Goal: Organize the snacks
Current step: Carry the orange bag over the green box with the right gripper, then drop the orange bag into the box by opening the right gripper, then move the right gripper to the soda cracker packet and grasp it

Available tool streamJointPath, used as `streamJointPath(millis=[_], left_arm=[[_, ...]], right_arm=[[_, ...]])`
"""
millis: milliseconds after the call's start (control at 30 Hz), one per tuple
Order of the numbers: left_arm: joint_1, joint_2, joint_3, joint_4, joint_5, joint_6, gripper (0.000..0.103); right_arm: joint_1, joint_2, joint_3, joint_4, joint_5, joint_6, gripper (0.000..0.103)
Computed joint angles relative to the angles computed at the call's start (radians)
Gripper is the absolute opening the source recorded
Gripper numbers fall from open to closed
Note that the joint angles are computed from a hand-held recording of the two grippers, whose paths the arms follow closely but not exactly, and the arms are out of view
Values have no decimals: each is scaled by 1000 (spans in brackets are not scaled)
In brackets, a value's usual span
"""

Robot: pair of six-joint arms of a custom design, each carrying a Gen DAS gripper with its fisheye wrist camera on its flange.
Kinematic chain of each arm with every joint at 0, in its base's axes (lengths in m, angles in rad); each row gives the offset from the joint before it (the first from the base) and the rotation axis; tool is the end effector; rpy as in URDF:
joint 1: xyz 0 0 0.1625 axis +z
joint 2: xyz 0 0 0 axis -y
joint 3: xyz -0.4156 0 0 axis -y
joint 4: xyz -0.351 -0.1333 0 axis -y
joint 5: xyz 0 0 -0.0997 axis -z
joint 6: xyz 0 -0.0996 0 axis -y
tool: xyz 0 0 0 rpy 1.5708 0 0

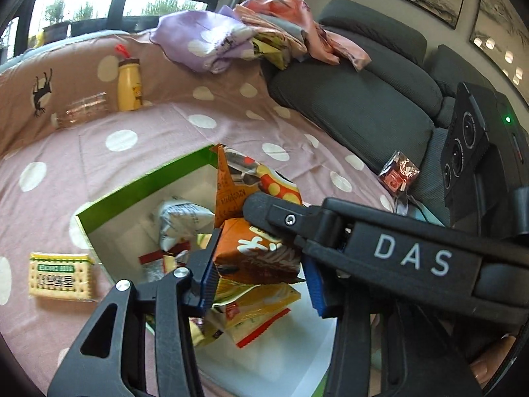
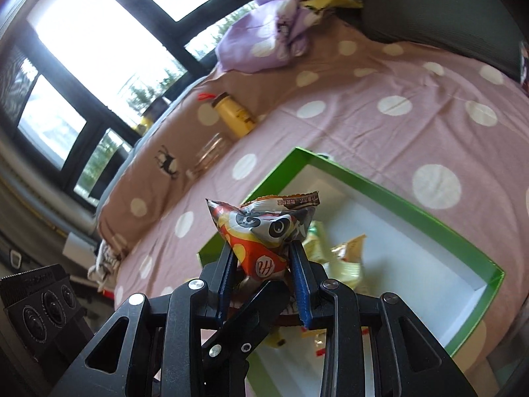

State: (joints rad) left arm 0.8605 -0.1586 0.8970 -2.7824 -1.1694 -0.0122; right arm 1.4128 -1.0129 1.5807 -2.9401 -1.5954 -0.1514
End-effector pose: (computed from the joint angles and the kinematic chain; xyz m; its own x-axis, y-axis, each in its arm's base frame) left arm -0.3914 -0.7192 -0.0443 -0.8210 0.4570 -0.3422 0.5704 0.6805 -0.4600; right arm 0.0259 -0.6692 0.3287 -0.9897 0.0691 0.1253 -0.0403 0.7055 -0.7076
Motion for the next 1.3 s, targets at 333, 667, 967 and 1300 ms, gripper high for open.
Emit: streamJointPath(millis=[333, 667, 967, 1300], left_arm=[[13, 50, -98, 130, -44, -71, 45], [5, -75, 123, 22, 5, -135, 68], [-5, -322, 548, -137, 316, -323, 91], [71, -459, 741, -93, 431, -611, 91]], right_arm=[[-18, 17, -43, 61, -67, 66, 34], [4, 19, -22, -37, -180, 67, 64], [75, 3, 22, -77, -144, -156, 80], [282, 245, -269, 338, -357, -653, 82]])
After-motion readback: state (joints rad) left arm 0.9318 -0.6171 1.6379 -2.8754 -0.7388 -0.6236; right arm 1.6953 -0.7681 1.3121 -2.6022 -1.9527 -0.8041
